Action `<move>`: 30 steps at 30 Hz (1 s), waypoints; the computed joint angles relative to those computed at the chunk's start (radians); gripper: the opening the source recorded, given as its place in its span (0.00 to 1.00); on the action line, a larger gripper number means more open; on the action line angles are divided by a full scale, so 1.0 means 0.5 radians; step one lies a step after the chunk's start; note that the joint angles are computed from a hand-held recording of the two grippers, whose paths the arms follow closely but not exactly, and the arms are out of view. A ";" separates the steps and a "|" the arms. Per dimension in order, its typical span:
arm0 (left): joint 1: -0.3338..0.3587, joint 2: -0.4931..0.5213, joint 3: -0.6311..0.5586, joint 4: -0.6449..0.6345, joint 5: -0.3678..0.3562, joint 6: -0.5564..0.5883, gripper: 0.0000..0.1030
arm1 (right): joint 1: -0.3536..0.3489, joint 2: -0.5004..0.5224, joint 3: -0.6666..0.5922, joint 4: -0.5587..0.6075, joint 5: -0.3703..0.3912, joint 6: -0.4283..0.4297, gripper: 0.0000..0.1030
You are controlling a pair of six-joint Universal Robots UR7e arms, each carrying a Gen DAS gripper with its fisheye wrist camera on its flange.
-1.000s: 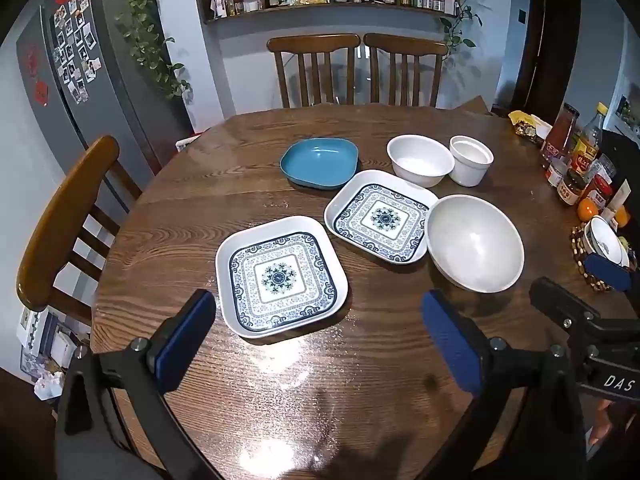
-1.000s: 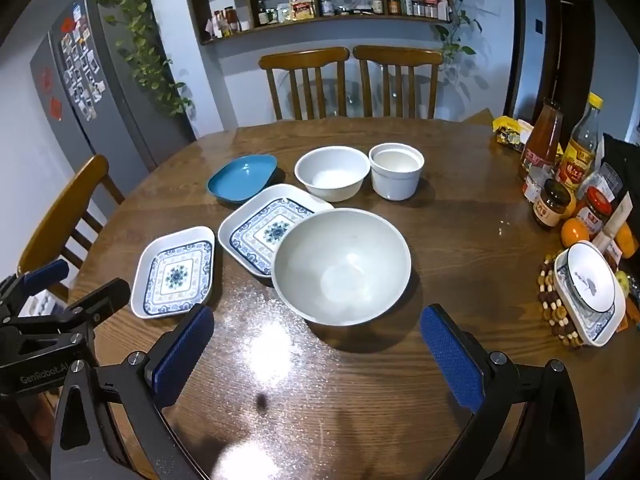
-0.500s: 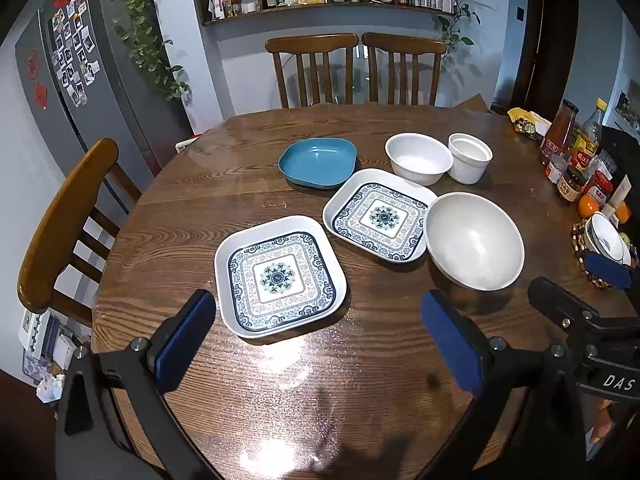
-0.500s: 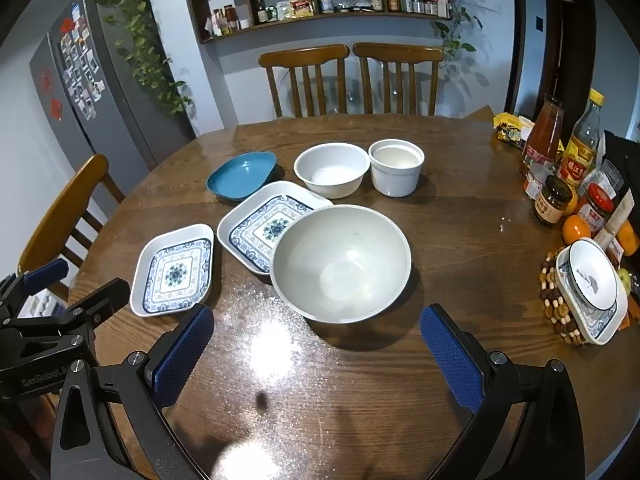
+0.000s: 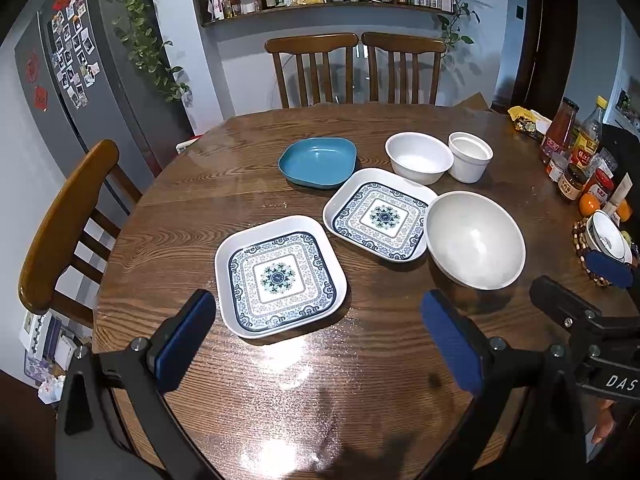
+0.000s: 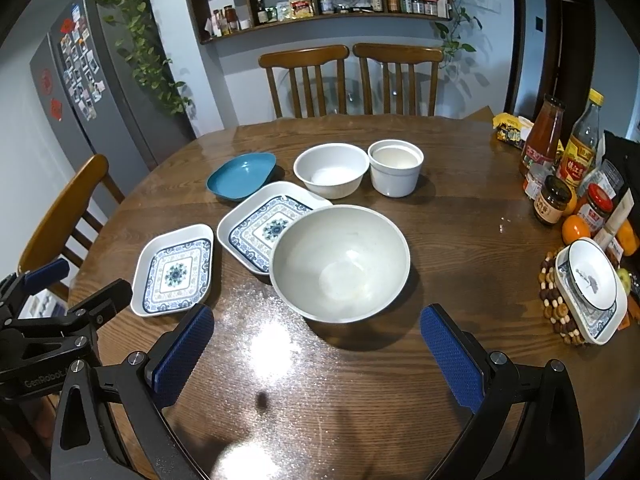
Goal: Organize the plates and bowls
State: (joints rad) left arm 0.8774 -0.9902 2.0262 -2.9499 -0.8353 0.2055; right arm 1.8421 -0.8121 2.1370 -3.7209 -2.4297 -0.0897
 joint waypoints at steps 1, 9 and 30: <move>0.000 0.000 0.000 0.000 0.000 0.000 0.99 | 0.001 0.000 -0.001 0.003 -0.002 0.001 1.00; 0.002 -0.001 -0.002 0.002 0.000 0.005 0.99 | 0.015 -0.002 0.001 0.007 -0.018 -0.019 1.00; 0.017 0.015 -0.022 0.012 -0.028 0.042 0.99 | 0.023 -0.010 -0.002 0.032 -0.034 -0.010 1.00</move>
State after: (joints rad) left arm 0.8861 -0.9828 2.0151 -2.9437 -0.8491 0.2266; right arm 1.8536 -0.8170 2.1359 -3.7050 -2.4468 -0.0946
